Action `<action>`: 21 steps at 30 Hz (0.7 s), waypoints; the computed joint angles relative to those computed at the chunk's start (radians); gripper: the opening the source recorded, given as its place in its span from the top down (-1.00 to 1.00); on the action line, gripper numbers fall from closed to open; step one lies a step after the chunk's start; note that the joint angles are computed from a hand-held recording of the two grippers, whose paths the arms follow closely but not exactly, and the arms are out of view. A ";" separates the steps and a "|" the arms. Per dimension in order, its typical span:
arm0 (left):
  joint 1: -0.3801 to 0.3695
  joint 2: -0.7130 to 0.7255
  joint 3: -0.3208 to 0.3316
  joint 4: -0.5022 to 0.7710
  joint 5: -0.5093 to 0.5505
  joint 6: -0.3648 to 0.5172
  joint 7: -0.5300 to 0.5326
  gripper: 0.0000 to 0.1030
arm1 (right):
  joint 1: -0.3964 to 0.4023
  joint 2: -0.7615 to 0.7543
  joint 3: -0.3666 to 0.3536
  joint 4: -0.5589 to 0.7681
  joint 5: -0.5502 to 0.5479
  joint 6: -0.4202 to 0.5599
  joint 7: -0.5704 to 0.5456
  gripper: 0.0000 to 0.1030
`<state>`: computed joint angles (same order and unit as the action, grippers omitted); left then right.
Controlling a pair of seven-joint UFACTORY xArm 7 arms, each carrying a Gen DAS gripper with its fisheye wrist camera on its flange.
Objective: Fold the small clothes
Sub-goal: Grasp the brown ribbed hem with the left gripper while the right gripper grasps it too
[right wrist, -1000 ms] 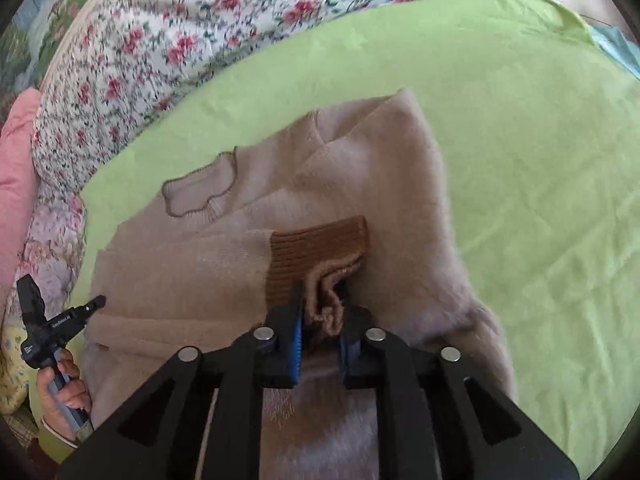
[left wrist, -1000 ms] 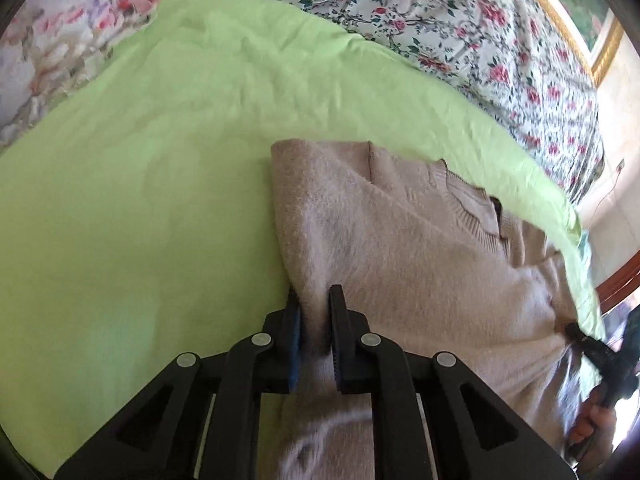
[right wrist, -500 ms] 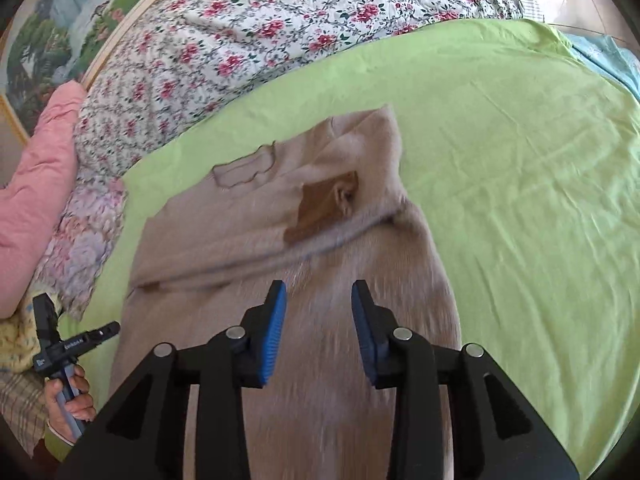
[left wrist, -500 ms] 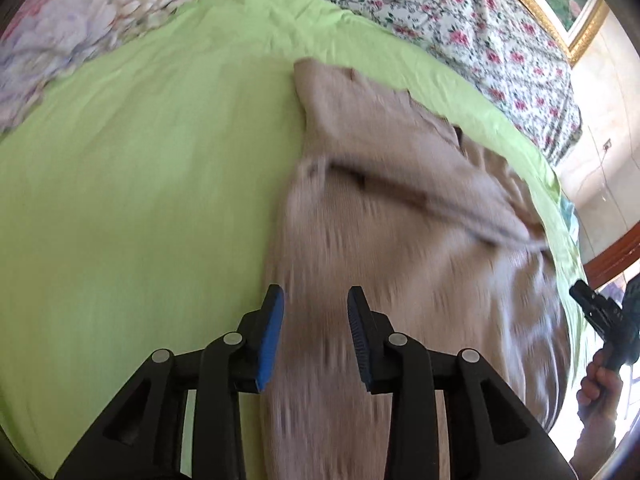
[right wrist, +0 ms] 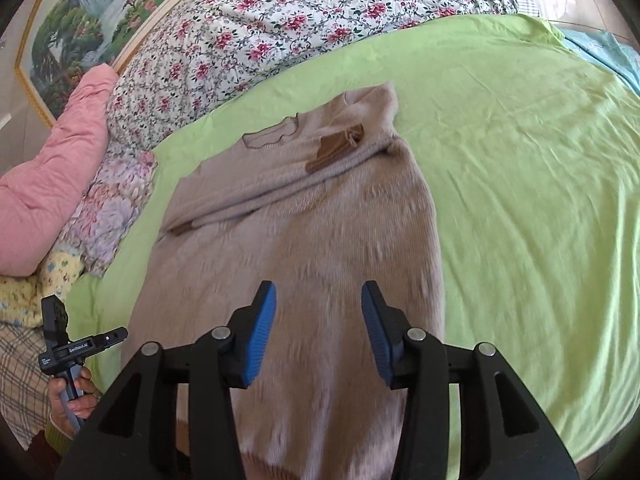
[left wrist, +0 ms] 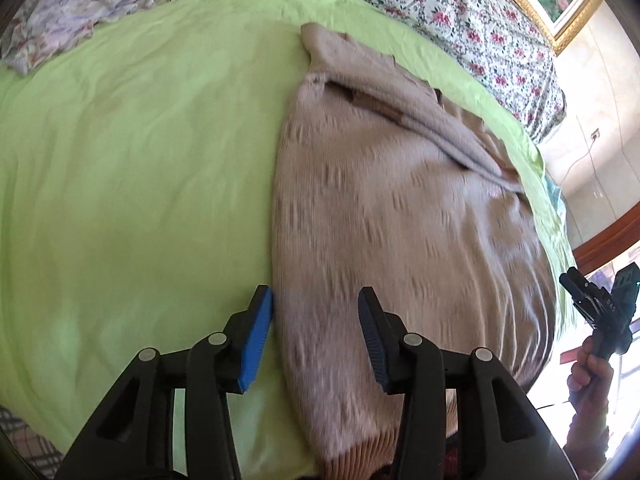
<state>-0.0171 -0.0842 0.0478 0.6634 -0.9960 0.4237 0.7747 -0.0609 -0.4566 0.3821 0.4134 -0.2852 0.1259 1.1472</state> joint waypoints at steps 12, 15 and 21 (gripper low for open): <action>-0.040 -0.146 0.051 -0.166 -0.080 0.123 0.091 0.06 | 0.244 -0.217 -0.131 -0.169 0.136 0.068 -0.125 0.03; -0.055 -0.170 0.046 -0.195 -0.105 0.119 0.122 0.06 | 0.318 -0.290 -0.194 -0.226 0.191 0.113 -0.191 -0.02; -0.053 -0.160 0.076 -0.194 -0.165 0.187 0.193 0.06 | 0.392 -0.372 -0.234 -0.335 0.290 0.107 -0.231 -0.03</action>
<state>-0.0704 -0.2443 0.1242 0.4690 -1.1614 0.6105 0.9681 0.3314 -0.8284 0.1478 0.0783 0.0052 0.2325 0.9157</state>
